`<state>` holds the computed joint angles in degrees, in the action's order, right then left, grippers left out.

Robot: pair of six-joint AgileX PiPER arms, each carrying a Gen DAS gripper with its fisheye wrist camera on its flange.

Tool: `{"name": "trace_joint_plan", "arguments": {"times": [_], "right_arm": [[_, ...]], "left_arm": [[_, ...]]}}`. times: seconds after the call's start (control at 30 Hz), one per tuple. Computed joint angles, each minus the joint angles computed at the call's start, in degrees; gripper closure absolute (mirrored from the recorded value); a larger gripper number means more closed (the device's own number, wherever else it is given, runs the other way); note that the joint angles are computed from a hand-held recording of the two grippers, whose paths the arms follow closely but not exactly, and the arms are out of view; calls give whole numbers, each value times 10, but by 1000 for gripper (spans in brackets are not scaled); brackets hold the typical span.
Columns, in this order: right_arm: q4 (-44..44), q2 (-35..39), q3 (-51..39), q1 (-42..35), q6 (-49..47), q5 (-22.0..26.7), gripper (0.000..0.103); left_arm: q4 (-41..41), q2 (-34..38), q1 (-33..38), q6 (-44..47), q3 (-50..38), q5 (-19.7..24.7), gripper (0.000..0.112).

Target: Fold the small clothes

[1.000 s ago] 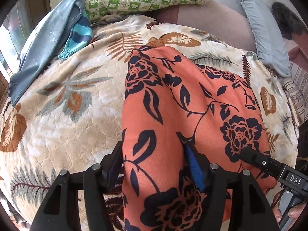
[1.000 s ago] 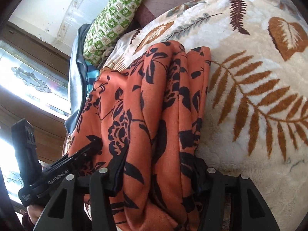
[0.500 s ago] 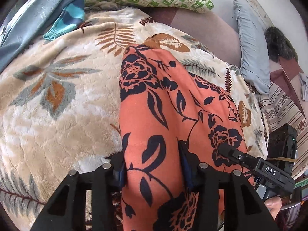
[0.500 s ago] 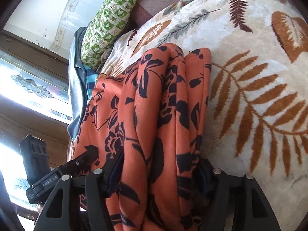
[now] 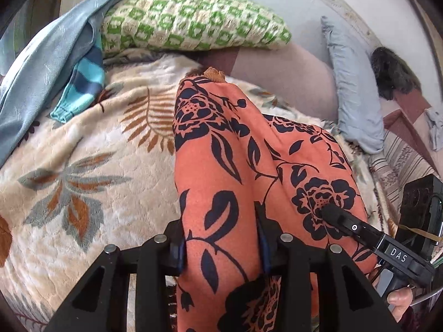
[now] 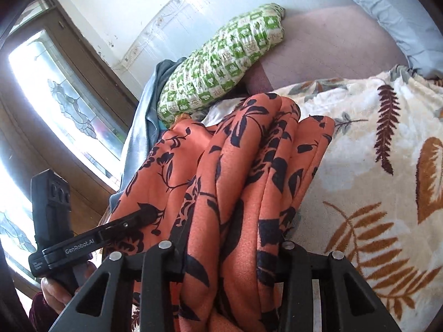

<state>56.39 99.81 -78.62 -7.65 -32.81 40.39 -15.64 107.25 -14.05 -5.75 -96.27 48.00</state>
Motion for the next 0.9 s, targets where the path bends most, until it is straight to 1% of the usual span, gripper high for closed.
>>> {"name": "trace_joint_plan", "arguments": {"times": [0.07, 0.1, 0.13, 0.17, 0.2, 0.23, 0.27, 0.37, 0.4, 0.5, 0.53, 0.57, 0.6, 0.63, 0.67, 0.7, 0.77, 0.8, 0.9], "right_arm": [[-21, 48, -19, -4, 43, 17, 58], [-40, 78, -31, -6, 82, 29, 56], [-36, 100, -35, -12, 101, 46, 48], [-9, 104, -29, -23, 98, 55, 46], [-5, 105, -34, -29, 100, 67, 45], [-23, 104, -44, -29, 113, 76, 43], [-57, 97, -52, -25, 132, 74, 43], [-156, 45, -32, -6, 173, 18, 42], [-186, 29, -25, -1, 186, 2, 42], [-243, -28, 4, 5, 205, -51, 42], [-241, -41, 8, 6, 200, -65, 42], [-223, -48, 1, 3, 180, -63, 42], [-217, -47, -12, 7, 171, -61, 46], [-233, -41, -32, 16, 181, -54, 60], [-262, -22, -68, 29, 203, -39, 69], [-277, -7, -95, 38, 214, -26, 73], [-319, 30, -156, 63, 250, -5, 74], [-343, 56, -192, 75, 275, 14, 74], [-378, 165, -317, 84, 348, 99, 74]], "left_arm": [[29, 39, -5, -36, -14, 24, 67], [42, 45, -7, -56, 0, 14, 53], [42, 35, -5, -64, 31, -20, 42], [53, 31, -5, -80, 40, -30, 38], [65, 36, -6, -90, 27, -17, 35], [70, 41, -7, -87, 7, -1, 35], [93, 38, -11, -93, -2, 1, 35], [241, -3, -44, -170, 33, -37, 35], [264, -12, -49, -179, 39, -43, 34], [293, -32, -50, -184, 57, -66, 33], [306, -35, -51, -193, 61, -71, 33], [307, -36, -51, -192, 62, -71, 32], [292, -32, -48, -178, 55, -64, 32], [276, -27, -46, -162, 48, -56, 32], [273, -24, -48, -156, 47, -48, 32], [284, -19, -53, -159, 44, -36, 32], [306, -5, -61, -166, 38, -13, 32], [303, -4, -58, -160, 43, -16, 32], [286, -6, -46, -133, 54, -35, 27]]}}
